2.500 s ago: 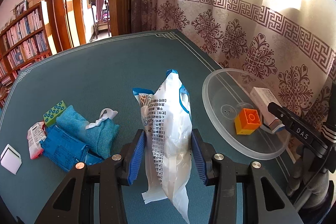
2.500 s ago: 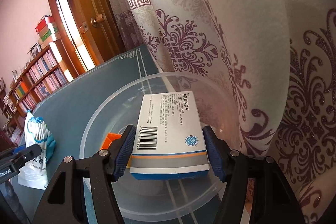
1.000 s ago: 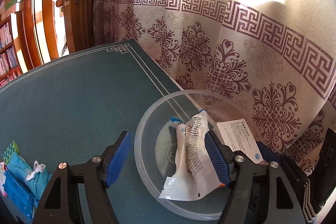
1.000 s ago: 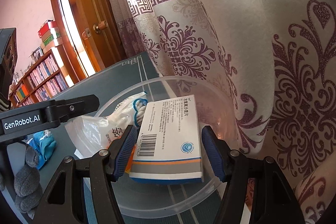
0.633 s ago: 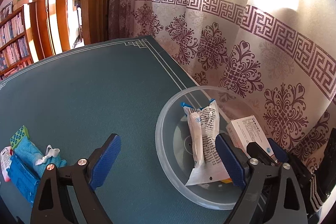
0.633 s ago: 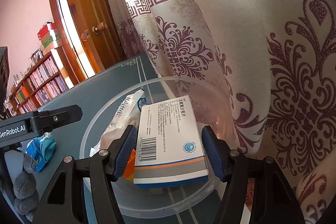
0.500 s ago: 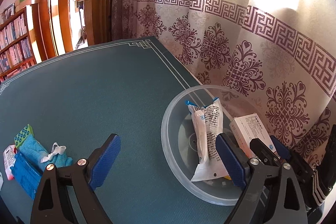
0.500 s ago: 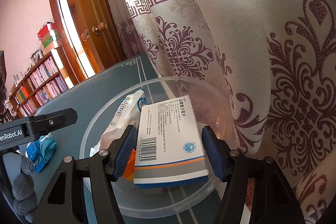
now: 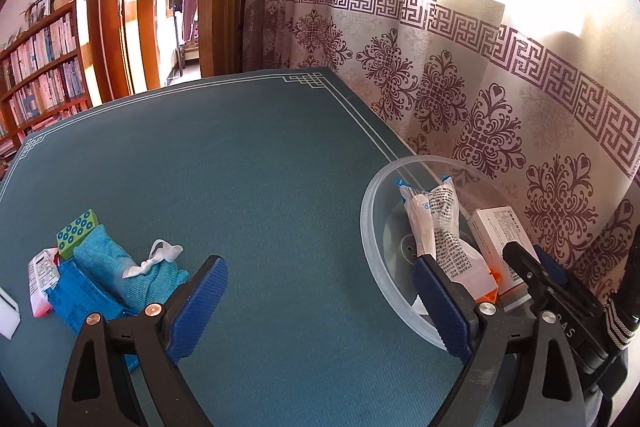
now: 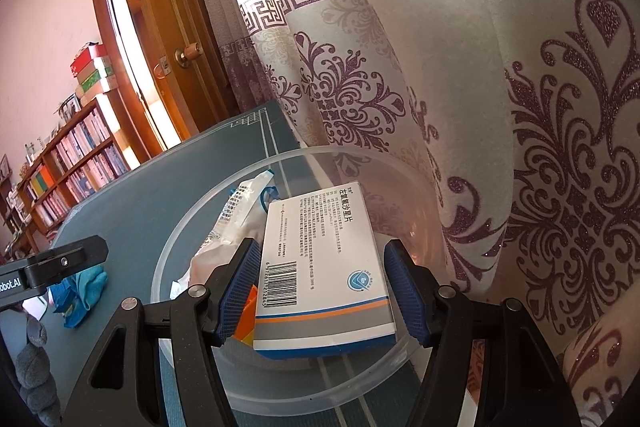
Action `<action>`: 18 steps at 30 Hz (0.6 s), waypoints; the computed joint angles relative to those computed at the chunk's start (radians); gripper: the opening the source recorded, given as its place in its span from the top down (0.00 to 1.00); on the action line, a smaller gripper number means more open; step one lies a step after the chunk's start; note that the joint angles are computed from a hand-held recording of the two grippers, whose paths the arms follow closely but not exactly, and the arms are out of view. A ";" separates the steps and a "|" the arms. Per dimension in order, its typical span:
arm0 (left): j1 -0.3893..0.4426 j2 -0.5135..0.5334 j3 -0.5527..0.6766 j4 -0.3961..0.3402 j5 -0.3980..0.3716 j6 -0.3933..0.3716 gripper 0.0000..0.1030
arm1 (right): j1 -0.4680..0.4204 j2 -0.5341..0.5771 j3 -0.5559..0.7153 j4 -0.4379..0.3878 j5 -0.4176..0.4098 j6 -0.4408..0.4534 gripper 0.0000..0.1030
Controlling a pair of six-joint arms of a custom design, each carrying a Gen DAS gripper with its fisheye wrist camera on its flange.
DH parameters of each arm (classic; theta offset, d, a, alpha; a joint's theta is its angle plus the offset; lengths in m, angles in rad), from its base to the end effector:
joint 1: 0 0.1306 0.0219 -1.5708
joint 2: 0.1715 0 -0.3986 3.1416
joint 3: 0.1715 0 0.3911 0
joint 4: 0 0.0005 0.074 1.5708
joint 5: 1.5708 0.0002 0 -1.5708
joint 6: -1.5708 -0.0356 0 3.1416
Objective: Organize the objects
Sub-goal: 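Move both grippers back toward the blue packet and cloth on the table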
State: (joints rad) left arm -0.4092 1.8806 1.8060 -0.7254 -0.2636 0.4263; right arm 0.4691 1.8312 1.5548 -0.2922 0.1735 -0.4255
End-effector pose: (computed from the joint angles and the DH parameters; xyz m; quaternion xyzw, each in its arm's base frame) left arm 0.6198 -0.2592 0.3769 -0.0572 0.9182 -0.0399 0.3900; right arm 0.5889 0.2910 0.3270 0.0226 0.8745 0.1385 0.4644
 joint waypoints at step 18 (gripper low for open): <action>0.058 -0.128 -0.181 0.021 -0.044 0.081 0.05 | 0.026 0.005 0.029 -0.041 0.060 0.065 0.36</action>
State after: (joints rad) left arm -0.3510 1.7523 1.6249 -0.7045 -0.3080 0.5069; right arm 0.4948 1.8359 1.5840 -0.3329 0.2335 -0.3610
